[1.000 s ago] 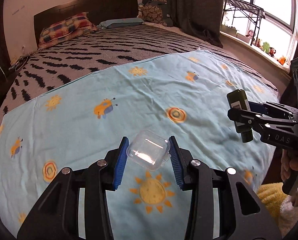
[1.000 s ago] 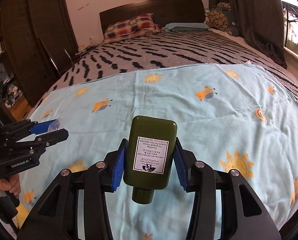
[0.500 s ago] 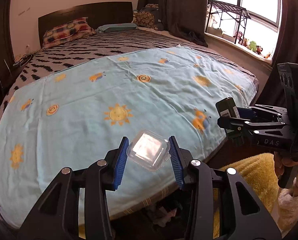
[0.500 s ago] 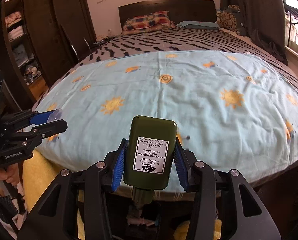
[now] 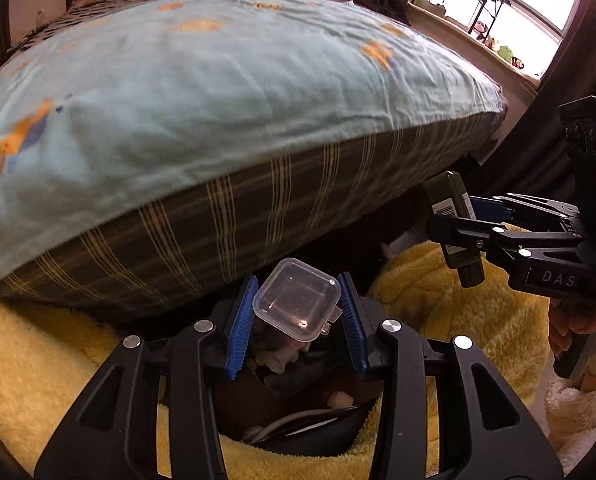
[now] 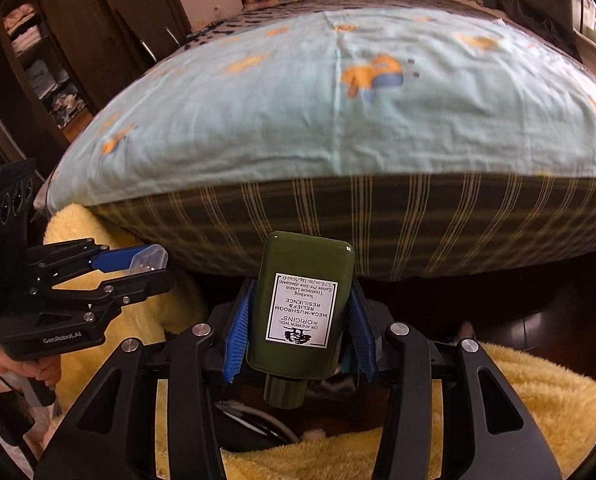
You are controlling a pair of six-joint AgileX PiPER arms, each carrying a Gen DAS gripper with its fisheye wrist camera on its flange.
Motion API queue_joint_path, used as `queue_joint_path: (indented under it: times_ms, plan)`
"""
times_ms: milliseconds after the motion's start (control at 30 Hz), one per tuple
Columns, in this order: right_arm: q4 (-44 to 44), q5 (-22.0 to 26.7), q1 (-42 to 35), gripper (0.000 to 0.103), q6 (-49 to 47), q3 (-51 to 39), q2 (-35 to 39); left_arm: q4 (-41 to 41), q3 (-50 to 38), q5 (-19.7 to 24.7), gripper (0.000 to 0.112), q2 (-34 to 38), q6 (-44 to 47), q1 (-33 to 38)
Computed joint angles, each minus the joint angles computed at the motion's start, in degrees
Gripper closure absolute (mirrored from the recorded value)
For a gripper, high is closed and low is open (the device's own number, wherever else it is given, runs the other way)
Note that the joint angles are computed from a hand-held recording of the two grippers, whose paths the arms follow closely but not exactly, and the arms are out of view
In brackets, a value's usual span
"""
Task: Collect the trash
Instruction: 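Carry the green bottle and clear box down to the black bin, then open both grippers to drop the green bottle and clear box into the bin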
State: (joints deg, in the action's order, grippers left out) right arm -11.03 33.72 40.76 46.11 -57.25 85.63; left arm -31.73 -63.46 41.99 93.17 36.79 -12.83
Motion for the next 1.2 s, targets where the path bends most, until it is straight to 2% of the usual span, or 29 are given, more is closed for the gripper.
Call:
queue_joint_path:
  times_ms: [200,367,567,633,767,867,933,967,1000,1033,1067,1200]
  plan:
    - [3.23,-3.80,-0.29,0.057,-0.71,2.24,4.42,-0.72,2.34,-5.02,0.073,6.28,2.23,-1.66]
    - [6.61,-7.26,-1.48,0.057,-3.35,2.05,8.82,-2.21,2.12,-6.34,0.073,11.60,2.24,-2.38]
    - [6.87,-6.65,-2.26,0.055,-3.31,-0.10,11.37,-0.27,0.87,-7.53,0.072,14.00,-0.27,-2.53]
    - [4.30,-5.83,-2.43,0.054,-0.72,-0.05,10.19,0.06,1.11,-7.99,0.064,13.55,-0.94,-2.64]
    - [-3.13,-2.55,-1.89,0.048,5.63,-0.93,7.16,2.17,1.58,-9.14,0.055,10.74,-2.77,-2.47]
    - [-8.31,-0.01,-1.23,0.041,10.31,-1.57,3.53,5.60,2.57,-10.96,0.045,5.66,-5.66,-2.24]
    - [-14.07,3.01,-0.23,0.024,14.79,-2.12,0.28,6.38,3.00,-11.74,0.037,1.32,-6.58,-1.97]
    - [-16.88,5.06,0.59,0.018,16.70,-2.93,-1.20,7.26,2.63,-11.97,0.031,-0.60,-7.57,-1.97]
    - [-18.97,6.82,1.39,0.008,18.08,-3.70,-2.31,7.72,2.55,-12.32,0.024,-2.75,-7.88,-1.72]
    - [-21.70,8.93,2.51,0.003,19.76,-4.79,-3.58,8.04,2.61,-12.79,0.021,-5.15,-8.14,-1.59]
    - [-23.63,10.43,3.27,0.004,20.68,-5.60,-4.56,8.65,2.21,-13.05,0.017,-7.13,-8.77,-1.49]
    - [-31.06,19.08,7.15,0.004,22.93,-11.58,-6.45,11.91,-2.36,-12.14,0.017,-11.41,-12.85,-1.59]
